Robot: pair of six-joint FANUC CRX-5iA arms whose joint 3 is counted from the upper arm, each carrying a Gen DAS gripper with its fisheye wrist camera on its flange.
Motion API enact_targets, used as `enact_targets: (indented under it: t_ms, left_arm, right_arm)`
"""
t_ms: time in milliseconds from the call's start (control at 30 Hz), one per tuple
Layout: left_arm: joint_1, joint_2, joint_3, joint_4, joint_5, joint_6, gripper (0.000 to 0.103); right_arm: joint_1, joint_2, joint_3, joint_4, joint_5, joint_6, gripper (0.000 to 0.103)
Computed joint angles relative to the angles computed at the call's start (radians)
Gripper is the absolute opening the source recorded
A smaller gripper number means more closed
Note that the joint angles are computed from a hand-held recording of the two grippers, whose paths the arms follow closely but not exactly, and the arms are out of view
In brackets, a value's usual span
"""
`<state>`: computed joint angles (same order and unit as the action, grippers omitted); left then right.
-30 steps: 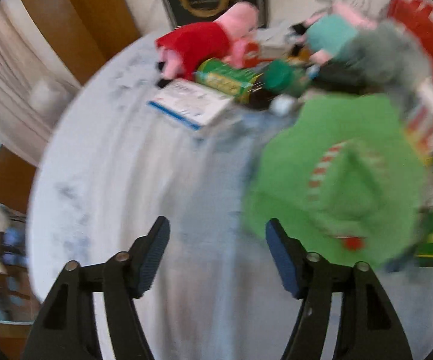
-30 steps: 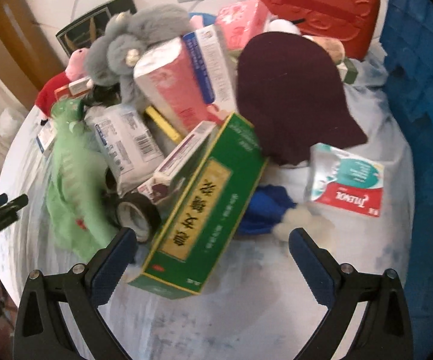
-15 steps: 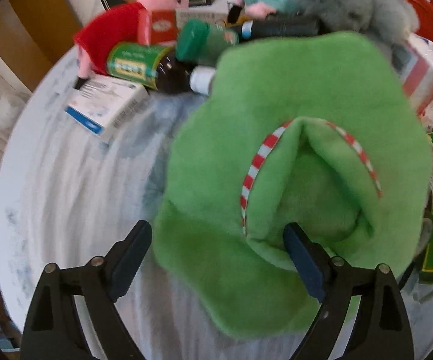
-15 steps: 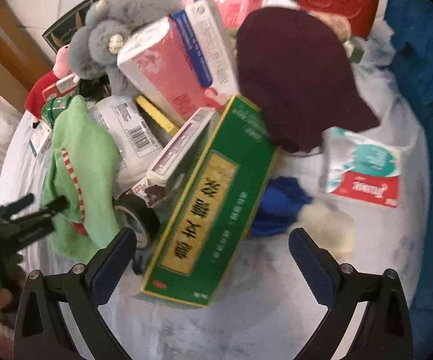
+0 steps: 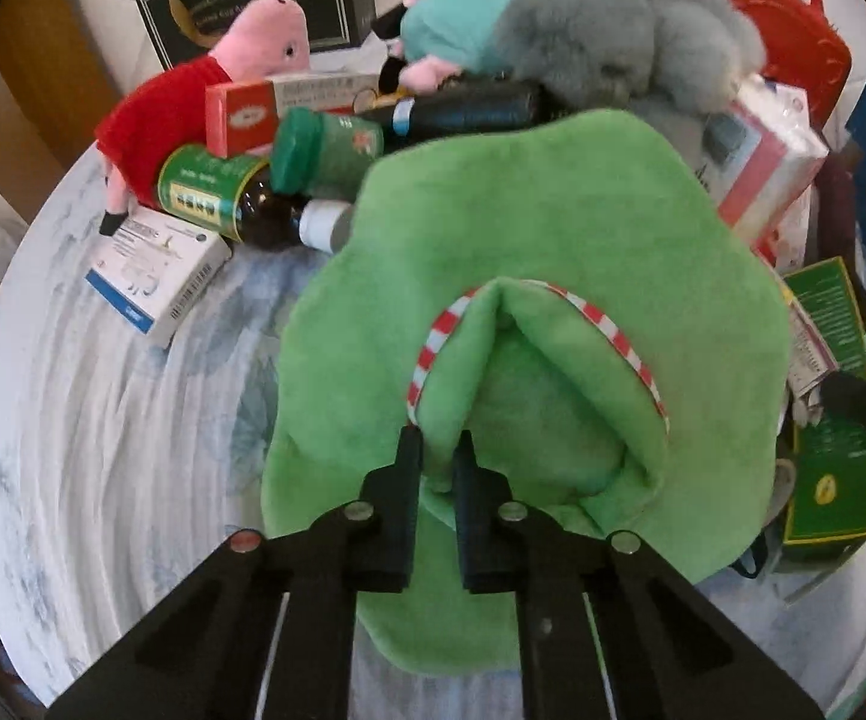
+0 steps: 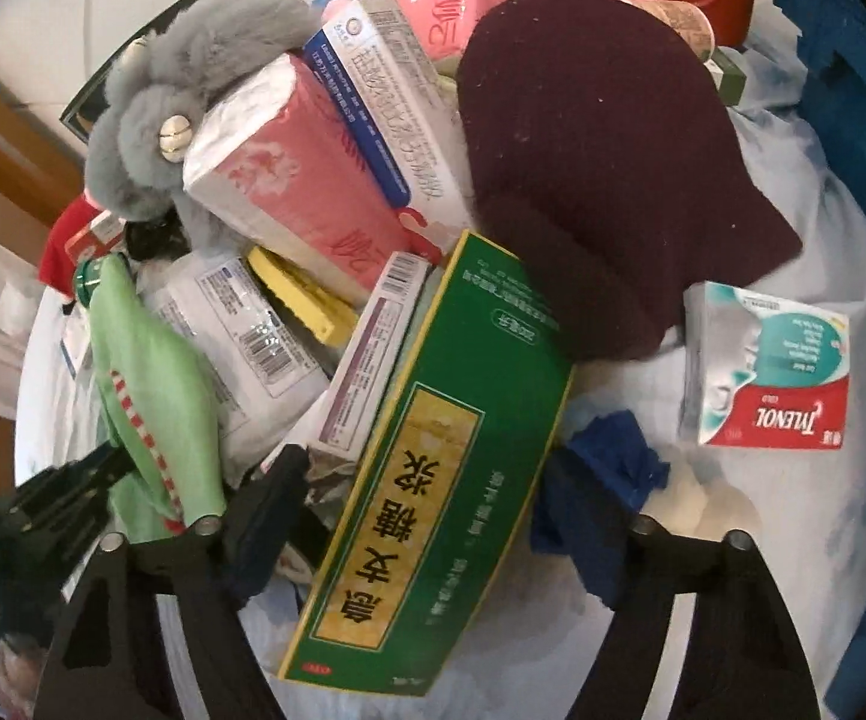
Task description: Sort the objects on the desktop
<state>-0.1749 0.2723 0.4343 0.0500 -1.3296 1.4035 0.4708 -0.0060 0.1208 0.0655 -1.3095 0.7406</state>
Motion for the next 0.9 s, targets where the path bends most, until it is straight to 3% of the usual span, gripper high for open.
enact_targets:
  t_ms: [33, 133, 233, 600, 800, 900]
  left_arm:
    - [0.002, -0.005, -0.002, 0.001, 0.001, 0.005, 0.008]
    - [0.009, -0.033, -0.018, 0.009, 0.014, 0.009, 0.007]
    - [0.01, -0.08, -0.048, 0.014, 0.045, 0.013, 0.006]
    - [0.061, -0.257, -0.138, 0.031, 0.166, -0.029, 0.004]
    - [0.084, -0.271, -0.132, 0.066, 0.116, -0.051, 0.004]
    - [0.107, -0.247, -0.139, 0.082, 0.045, -0.039, 0.005]
  right_arm:
    - [0.006, -0.006, -0.007, 0.012, -0.001, -0.009, 0.065]
    - [0.015, -0.046, -0.036, 0.019, 0.011, -0.027, 0.056]
    - [0.046, -0.091, -0.071, 0.063, 0.015, -0.055, 0.055]
    - [0.281, -0.201, -0.186, 0.383, -0.073, -0.172, 0.055]
    - [0.272, -0.217, -0.179, 0.302, -0.154, -0.116, 0.059]
    - [0.266, -0.239, -0.206, 0.257, -0.173, -0.128, 0.073]
